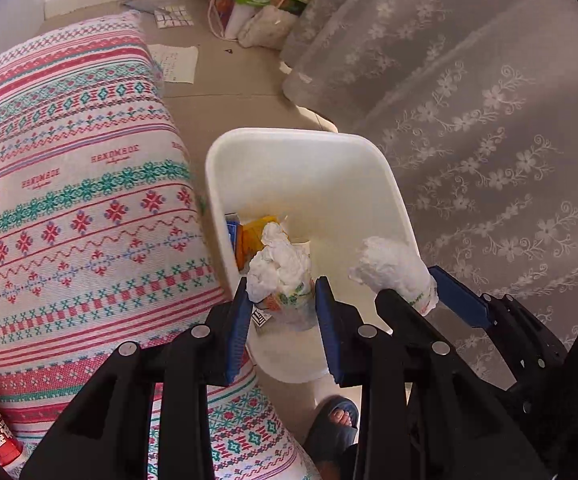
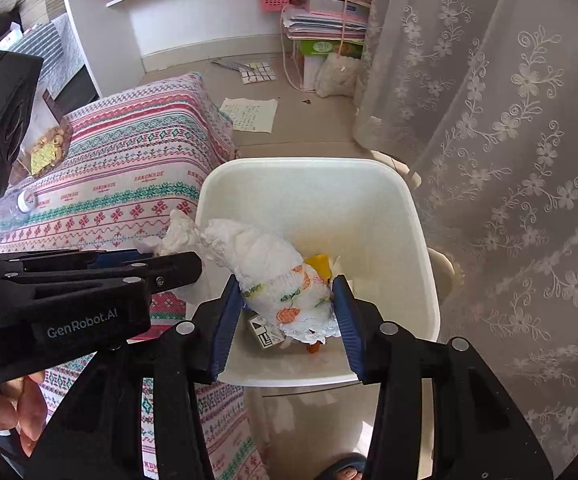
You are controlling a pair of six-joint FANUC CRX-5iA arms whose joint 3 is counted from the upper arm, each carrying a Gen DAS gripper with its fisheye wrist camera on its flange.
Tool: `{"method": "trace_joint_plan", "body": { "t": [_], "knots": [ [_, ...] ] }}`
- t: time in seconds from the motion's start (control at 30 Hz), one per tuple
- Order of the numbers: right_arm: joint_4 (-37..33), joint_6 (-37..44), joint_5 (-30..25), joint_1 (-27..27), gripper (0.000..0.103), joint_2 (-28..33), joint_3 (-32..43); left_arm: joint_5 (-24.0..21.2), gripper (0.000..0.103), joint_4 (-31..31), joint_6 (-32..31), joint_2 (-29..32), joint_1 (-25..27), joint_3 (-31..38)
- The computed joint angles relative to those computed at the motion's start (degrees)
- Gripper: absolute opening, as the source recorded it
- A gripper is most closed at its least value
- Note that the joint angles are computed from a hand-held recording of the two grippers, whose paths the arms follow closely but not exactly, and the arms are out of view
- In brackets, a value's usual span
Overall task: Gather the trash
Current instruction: 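Carry both tissues to the bin and release them, then grasp the plastic water bottle with the left tool while the right tool grasps the noodle cup rim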
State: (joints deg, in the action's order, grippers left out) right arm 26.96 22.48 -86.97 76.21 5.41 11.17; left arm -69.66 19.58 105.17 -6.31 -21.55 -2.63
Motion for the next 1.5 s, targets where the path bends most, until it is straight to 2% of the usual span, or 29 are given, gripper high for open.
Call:
{"method": "trace_joint_plan", "body": {
  "t": [0.3, 0.47, 0.83, 1.17, 1.33, 1.43, 1.5],
  "knots": [
    [-1.1, -1.1, -1.7, -1.7, 0.049, -0.7, -2.0, 1.8, 0.035, 1.9, -1.3, 2.9, -1.7, 0.3],
    [-0.6, -2.5, -2.0, -2.2, 0.058, -1.2, -2.8, 2.4, 0.054, 2.7, -2.1, 3.1, -1.3, -0.3],
    [0.2, -2.9, -0.6, -2.6, 0.063, 0.5, -0.8, 0.8, 0.057, 2.3, -3.0, 0.2, 2.5, -1.3],
    [-1.0, -1.4, 4.1, -2.1, 0.068, 3.4, 3.7, -4.7, 0.058, 1.3, -4.5, -6.4, 11.0, -3.7],
    [-3.0, 3.1, 7.5, -1.0, 0.072, 5.9, 7.8, -11.4, 0.058, -5.0, -6.6, -9.8, 16.8, -0.7],
    [-3.1, 7.5, 9.4, 0.4, 0.074, 7.9, 10.8, -15.5, 0.066, -8.1, -10.0, -13.2, 22.3, 0.8],
    [-3.7, 11.7, 11.0, 1.5, 0.075, 9.3, 13.0, -17.9, 0.069, -8.7, -13.6, -16.1, 28.0, 1.0]
  ]
}}
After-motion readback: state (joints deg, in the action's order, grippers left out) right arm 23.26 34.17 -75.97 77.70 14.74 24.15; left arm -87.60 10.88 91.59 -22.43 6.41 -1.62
